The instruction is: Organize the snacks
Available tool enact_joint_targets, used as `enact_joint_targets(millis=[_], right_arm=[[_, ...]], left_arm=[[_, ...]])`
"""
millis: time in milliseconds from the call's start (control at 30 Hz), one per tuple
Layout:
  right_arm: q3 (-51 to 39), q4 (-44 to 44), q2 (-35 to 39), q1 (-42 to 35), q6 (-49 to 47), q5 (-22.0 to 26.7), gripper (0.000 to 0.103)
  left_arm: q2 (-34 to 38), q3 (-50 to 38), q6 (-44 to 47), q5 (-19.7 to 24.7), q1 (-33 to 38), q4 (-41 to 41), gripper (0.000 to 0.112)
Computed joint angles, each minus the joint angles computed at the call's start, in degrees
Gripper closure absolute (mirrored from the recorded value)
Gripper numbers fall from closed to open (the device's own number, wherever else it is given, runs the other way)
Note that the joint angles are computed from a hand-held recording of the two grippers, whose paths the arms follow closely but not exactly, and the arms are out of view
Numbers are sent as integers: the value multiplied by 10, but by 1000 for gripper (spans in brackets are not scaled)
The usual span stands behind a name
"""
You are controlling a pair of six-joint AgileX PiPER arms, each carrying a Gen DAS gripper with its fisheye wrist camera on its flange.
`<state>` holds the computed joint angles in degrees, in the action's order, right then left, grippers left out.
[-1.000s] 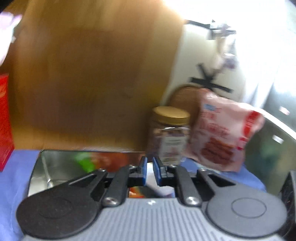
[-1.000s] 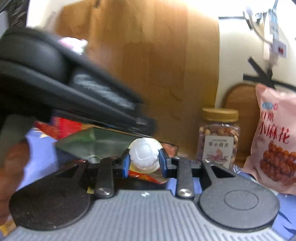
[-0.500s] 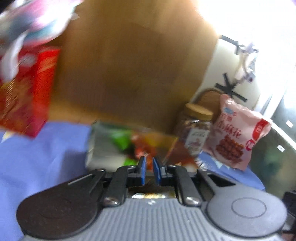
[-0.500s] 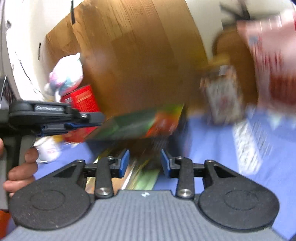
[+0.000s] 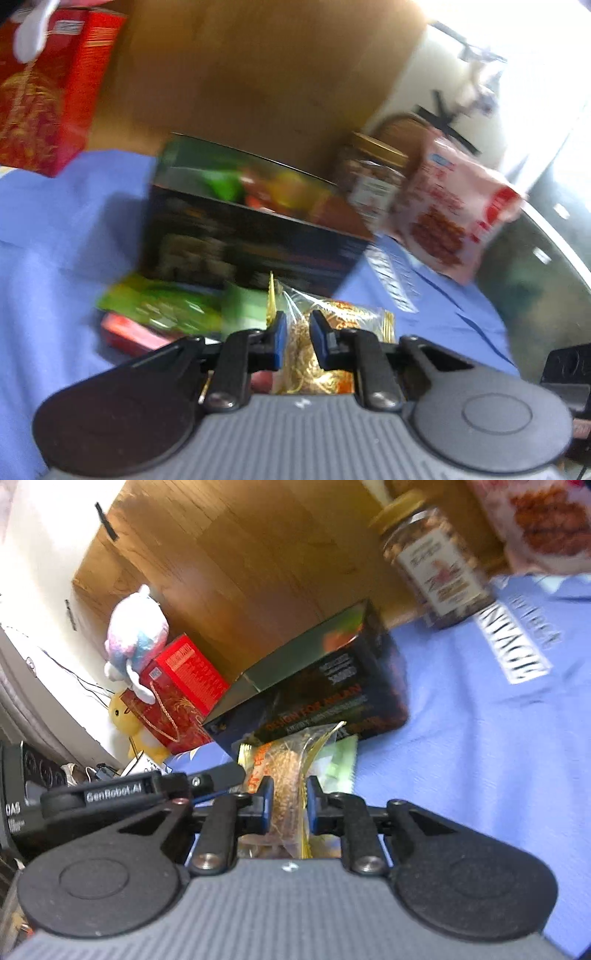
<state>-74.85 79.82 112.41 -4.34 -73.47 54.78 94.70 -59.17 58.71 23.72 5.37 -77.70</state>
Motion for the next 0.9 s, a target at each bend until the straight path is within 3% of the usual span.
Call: enact_joint_targets(millis=[100, 367, 400, 467, 567, 667, 733, 800, 833, 900], right_arm=[[62, 14, -31, -49, -49, 9, 82], [84, 2, -27, -127, -66, 3, 78], [87, 4, -27, -134, -76, 9, 74], [99, 10, -35, -146, -118, 24, 51], [139, 15, -65, -150, -234, 25, 36], [171, 20, -88, -124, -313, -32, 36], [191, 40, -97, -103, -366, -76, 37], [201, 59, -100, -82, -401, -117, 51], [199, 57, -99, -73, -398, -130, 65], [196, 65, -101, -62, -407, -144, 67]], left_arm=[[1, 13, 33, -9, -43, -40, 97], [46, -26, -40, -33, -133, 28, 96], [44, -28, -56, -39, -137, 46, 96], [34, -19, -37, -48, -136, 33, 91], [26, -22, -52, -34, -125, 58, 82], [46, -55, -108, 8, -128, 143, 76], [55, -62, -132, -13, -150, 188, 76], [54, -53, -99, -35, -164, 176, 78], [51, -51, -95, -37, -166, 176, 82], [40, -49, -117, -49, -171, 206, 85]])
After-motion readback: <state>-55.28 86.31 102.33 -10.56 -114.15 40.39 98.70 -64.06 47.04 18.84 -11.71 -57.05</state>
